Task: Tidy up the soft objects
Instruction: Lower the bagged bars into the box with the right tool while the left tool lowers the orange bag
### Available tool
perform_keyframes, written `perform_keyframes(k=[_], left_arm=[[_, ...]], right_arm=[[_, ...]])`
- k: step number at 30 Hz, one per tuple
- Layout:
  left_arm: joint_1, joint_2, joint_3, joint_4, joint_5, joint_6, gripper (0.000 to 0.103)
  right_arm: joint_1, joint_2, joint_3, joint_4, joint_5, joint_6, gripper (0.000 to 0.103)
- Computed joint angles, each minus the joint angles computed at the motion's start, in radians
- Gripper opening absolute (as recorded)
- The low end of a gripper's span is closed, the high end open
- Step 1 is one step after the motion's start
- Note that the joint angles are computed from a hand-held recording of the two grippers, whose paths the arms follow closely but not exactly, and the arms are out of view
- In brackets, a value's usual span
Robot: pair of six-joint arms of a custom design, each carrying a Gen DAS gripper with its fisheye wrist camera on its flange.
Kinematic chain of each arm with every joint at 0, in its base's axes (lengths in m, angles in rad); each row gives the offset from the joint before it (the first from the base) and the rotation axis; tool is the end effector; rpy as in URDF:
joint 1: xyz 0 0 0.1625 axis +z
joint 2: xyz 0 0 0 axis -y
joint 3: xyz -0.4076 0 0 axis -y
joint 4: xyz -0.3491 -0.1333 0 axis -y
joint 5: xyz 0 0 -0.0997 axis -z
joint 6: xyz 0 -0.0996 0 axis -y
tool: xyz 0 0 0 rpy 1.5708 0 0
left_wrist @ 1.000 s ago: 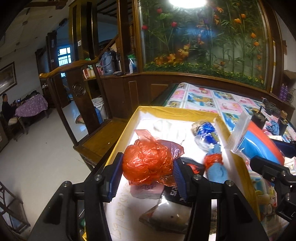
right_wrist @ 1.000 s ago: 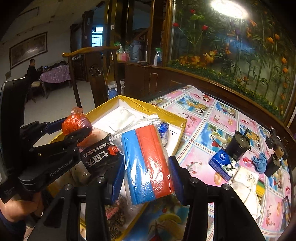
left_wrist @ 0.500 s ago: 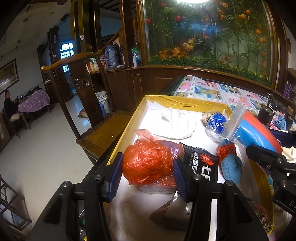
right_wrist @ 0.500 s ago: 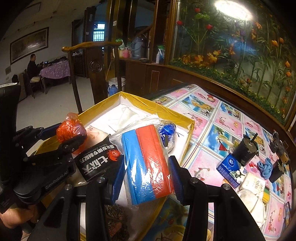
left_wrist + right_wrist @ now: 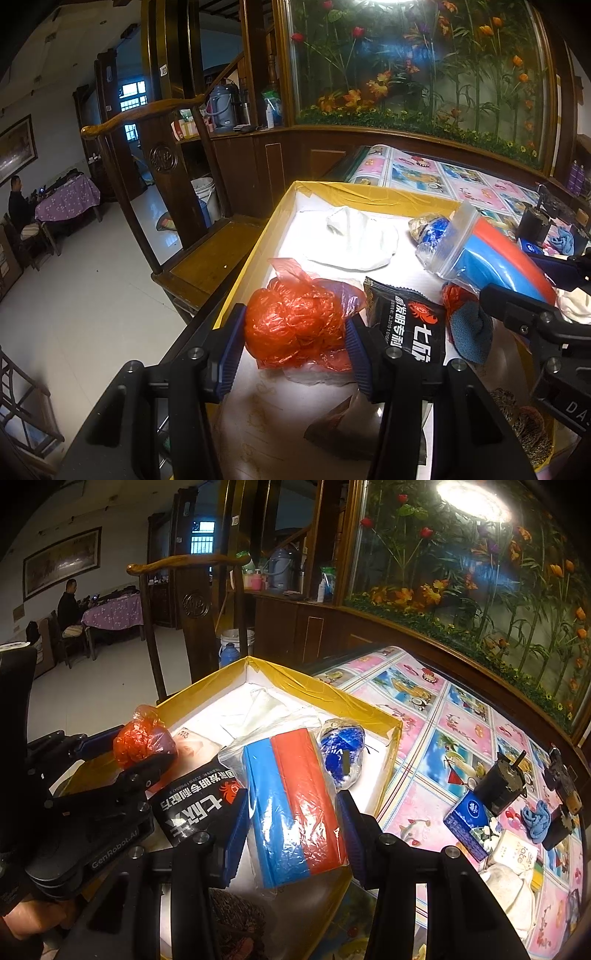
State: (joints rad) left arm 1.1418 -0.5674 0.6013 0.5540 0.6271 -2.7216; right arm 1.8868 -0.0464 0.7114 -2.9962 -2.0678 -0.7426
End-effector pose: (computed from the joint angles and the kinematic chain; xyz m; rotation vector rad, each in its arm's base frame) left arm -0.0908 -0.7128 0.2544 0.3239 2.0349 -1.0685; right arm 0.3347 -0.7475 -0.0287 0.9976 -2.1853 0.8051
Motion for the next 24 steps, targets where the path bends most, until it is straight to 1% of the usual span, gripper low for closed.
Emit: perform_keyframes(k=[24], left_arm=[[0.004,0.004,0.005,-0.005,0.007,0.007,0.051]], right_arm=[[-0.001,0.034,-0.058,0.038,-0.002,0.001,0.051]])
